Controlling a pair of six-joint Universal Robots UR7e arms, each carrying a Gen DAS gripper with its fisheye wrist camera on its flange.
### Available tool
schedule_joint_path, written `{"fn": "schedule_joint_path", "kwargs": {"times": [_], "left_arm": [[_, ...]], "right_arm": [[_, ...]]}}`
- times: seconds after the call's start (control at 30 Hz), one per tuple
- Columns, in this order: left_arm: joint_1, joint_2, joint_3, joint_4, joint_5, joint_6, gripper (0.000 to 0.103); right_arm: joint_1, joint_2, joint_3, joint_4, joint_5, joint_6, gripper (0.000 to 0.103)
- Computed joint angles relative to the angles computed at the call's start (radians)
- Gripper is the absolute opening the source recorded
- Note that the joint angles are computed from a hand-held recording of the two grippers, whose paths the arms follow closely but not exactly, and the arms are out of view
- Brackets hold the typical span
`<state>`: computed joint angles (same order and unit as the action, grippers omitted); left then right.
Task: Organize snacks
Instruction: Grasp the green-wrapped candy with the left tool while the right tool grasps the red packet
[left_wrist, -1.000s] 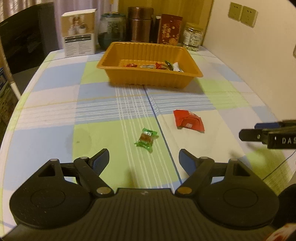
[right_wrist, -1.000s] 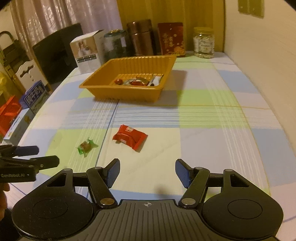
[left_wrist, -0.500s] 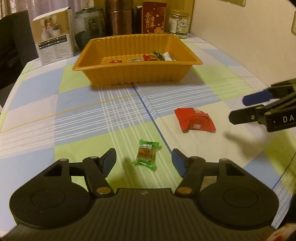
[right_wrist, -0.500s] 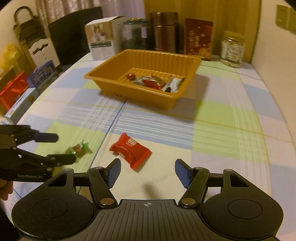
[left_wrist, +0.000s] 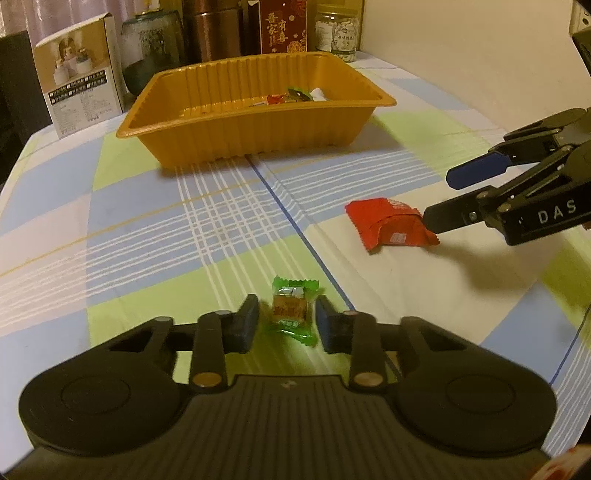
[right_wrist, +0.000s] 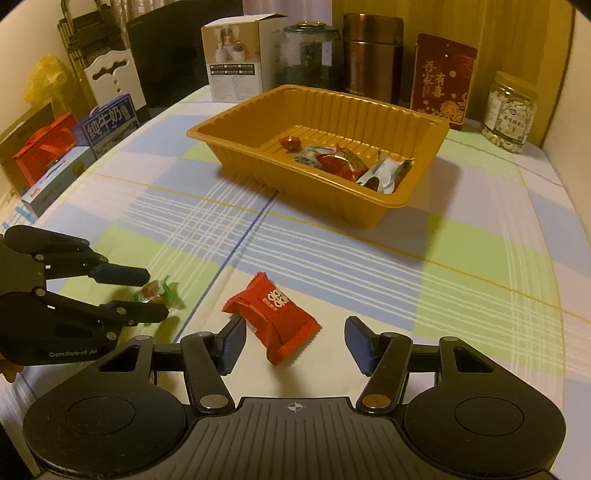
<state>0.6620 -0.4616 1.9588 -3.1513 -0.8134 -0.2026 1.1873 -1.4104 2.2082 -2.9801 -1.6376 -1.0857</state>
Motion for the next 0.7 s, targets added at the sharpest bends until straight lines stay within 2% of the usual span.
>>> {"fn": "schedule_joint_path", "kwargs": {"times": [0.07, 0.27, 0.6, 0.7], "left_arm": [[0.0, 0.001, 0.0, -0.002, 0.003, -0.005, 0.021], [-0.003, -0.016, 0.012, -0.012, 0.002, -0.049, 0.017], [-0.006, -0.035, 0.042, -0.05, -0.01, -0.103, 0.017], [-0.006, -0.034, 0.045, -0.055, -0.009, -0.104, 0.017]], "right_arm": [[0.001, 0.006, -0.003, 0.002, 0.001, -0.013, 0.059], [0.004, 0.024, -0.013, 0.012, 0.006, -0.07, 0.059], [0.031, 0.092, -0.064, 0.044, -0.038, -0.211, 0.053], [0.038, 0.115, -0.084, 0.069, -0.06, -0.226, 0.05]]}}
